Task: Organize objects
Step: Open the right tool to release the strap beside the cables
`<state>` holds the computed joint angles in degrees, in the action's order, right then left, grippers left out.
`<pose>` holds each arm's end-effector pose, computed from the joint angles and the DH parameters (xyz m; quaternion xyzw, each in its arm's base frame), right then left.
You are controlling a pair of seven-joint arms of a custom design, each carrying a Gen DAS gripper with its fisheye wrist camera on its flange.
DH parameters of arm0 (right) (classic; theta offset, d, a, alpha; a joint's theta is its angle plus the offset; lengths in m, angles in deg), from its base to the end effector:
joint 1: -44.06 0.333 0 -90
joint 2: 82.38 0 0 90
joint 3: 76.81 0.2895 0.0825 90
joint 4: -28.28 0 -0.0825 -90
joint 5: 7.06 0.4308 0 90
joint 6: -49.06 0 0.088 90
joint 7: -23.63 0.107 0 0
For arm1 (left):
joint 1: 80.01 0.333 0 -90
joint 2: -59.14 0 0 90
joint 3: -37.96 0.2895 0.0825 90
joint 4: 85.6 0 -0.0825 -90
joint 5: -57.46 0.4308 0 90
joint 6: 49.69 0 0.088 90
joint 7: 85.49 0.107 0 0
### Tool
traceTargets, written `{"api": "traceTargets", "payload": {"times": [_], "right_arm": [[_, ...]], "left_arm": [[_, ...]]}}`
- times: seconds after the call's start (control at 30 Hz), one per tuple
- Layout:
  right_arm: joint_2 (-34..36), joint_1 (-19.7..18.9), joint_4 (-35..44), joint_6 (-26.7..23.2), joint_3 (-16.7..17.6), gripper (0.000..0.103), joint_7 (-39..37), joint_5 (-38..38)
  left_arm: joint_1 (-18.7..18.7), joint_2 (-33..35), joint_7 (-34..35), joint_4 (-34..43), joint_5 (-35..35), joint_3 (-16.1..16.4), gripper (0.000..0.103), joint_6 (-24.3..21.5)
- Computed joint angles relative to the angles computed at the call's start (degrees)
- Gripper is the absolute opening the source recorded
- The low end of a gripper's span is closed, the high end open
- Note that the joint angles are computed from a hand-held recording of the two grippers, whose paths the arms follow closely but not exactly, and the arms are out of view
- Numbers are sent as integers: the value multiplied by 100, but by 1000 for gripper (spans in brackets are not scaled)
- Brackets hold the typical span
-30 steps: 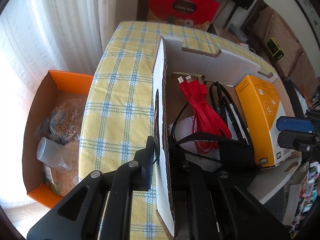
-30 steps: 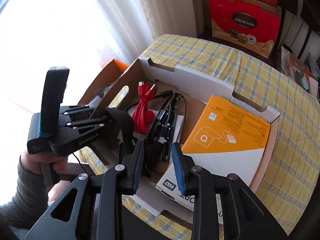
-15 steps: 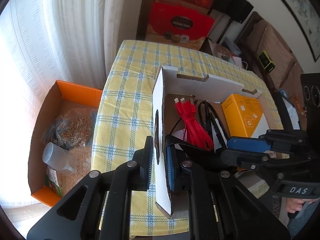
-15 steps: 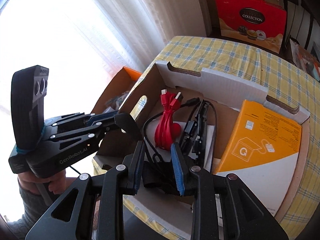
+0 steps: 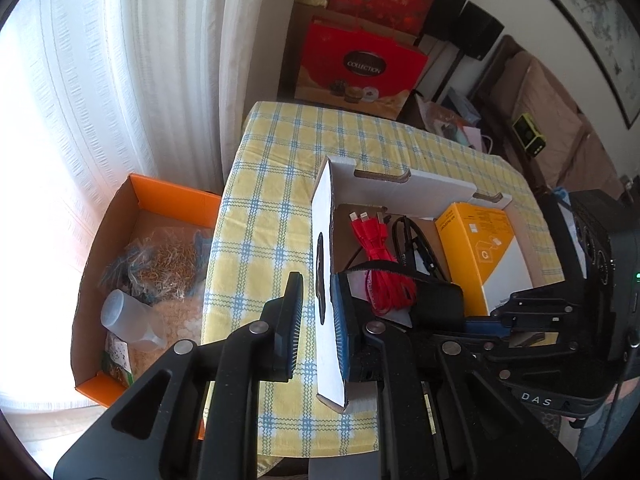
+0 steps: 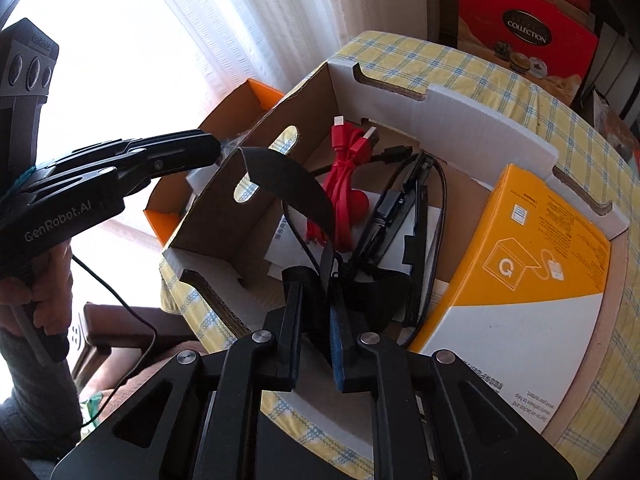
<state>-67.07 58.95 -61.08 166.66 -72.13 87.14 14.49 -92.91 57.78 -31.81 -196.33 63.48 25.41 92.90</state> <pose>0.6587 0.2497 0.4812 -0.8771 0.4293 0.0398 0.2116 0.5788 -0.2771 0.5176 -0.7176 0.6338 -0.2655 0.1131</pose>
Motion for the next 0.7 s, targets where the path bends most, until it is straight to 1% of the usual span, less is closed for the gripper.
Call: {"api": "traceTargets", "payload": {"times": [0.13, 0.23, 0.33, 0.37, 0.6, 0.63, 0.7], "right_arm": [[-230, -6, -218, 129, -62, 11, -92, -231], [-322, -15, -312, 211, -113, 10, 39, -382], [-398, -29, -443, 477, -159, 8, 343, -466], [-377, -53, -424, 520, -167, 8, 476, -401], [126, -250, 182, 281, -150, 8, 1260, 187], [206, -290, 284, 218, -131, 12, 1300, 298], [288, -338, 400, 177, -107, 14, 1296, 397]], "left_arm": [[-8, -45, -3, -30, -16, -1, 18, 73], [-25, 17, 7, 46, 2, -14, 19, 62], [-46, 106, 33, 134, 11, -31, 19, 23], [-52, 128, 59, 146, -11, -35, 19, 18], [-107, 246, 31, 256, 146, -67, 21, -96], [-105, 234, 39, 240, 120, -64, 21, -90], [-100, 206, 69, 212, 61, -58, 21, -85]]}}
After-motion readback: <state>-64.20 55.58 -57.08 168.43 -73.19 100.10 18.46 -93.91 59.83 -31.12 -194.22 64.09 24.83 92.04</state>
